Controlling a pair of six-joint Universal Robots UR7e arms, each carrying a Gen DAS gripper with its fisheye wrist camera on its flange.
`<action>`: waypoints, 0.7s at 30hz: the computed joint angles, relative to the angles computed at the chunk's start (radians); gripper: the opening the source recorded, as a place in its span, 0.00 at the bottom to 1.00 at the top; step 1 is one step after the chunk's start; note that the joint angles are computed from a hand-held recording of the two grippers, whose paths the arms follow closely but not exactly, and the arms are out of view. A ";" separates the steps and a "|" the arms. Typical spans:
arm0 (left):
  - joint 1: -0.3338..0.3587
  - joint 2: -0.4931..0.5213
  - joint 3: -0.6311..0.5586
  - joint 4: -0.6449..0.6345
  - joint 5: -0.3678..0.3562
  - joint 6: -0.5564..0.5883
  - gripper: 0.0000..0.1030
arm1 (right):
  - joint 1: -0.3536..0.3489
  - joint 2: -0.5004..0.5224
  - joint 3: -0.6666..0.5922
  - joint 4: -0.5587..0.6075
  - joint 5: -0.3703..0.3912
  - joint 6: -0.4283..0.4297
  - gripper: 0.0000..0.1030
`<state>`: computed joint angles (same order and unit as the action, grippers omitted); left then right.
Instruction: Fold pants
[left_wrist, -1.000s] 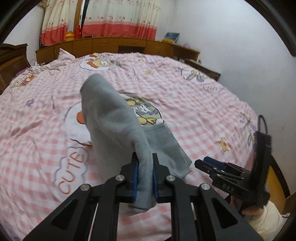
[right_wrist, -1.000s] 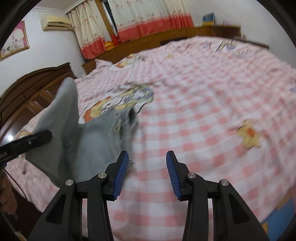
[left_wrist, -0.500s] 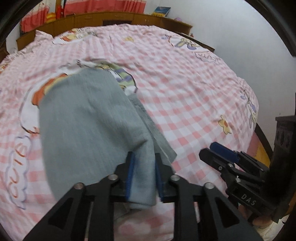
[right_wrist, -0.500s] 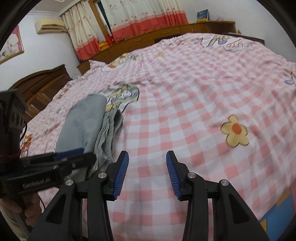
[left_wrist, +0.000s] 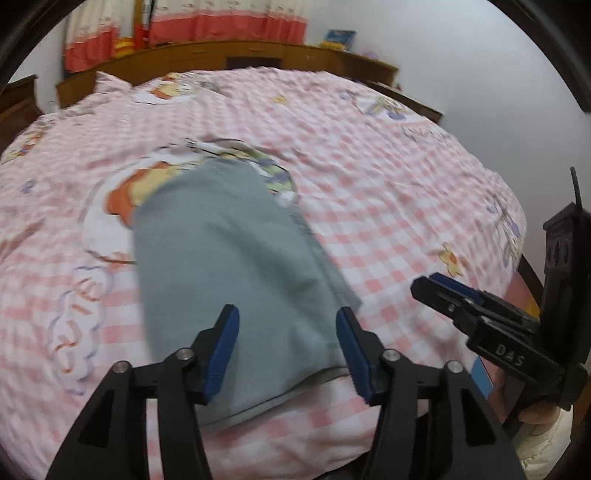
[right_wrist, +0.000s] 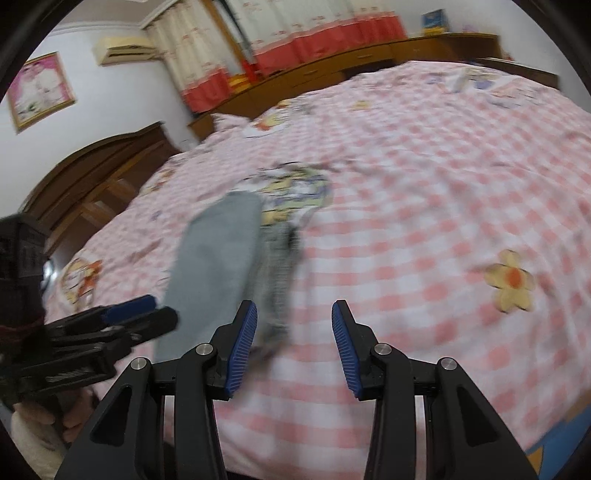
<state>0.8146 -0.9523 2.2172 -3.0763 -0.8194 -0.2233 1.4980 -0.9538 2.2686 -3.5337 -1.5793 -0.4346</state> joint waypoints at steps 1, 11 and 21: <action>0.001 -0.017 0.011 0.001 0.005 -0.008 0.60 | 0.005 -0.002 -0.010 0.042 0.032 -0.004 0.42; 0.048 -0.099 0.075 0.057 0.075 -0.113 0.63 | 0.078 0.078 -0.109 0.214 -0.012 0.017 0.42; 0.113 -0.139 0.110 0.016 -0.001 -0.121 0.63 | 0.078 0.117 -0.161 0.283 -0.024 0.077 0.13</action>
<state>0.9275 -1.0916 2.3274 -3.0601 -0.8200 -0.3441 1.5758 -0.8368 2.1074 -3.2511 -1.6036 -0.3579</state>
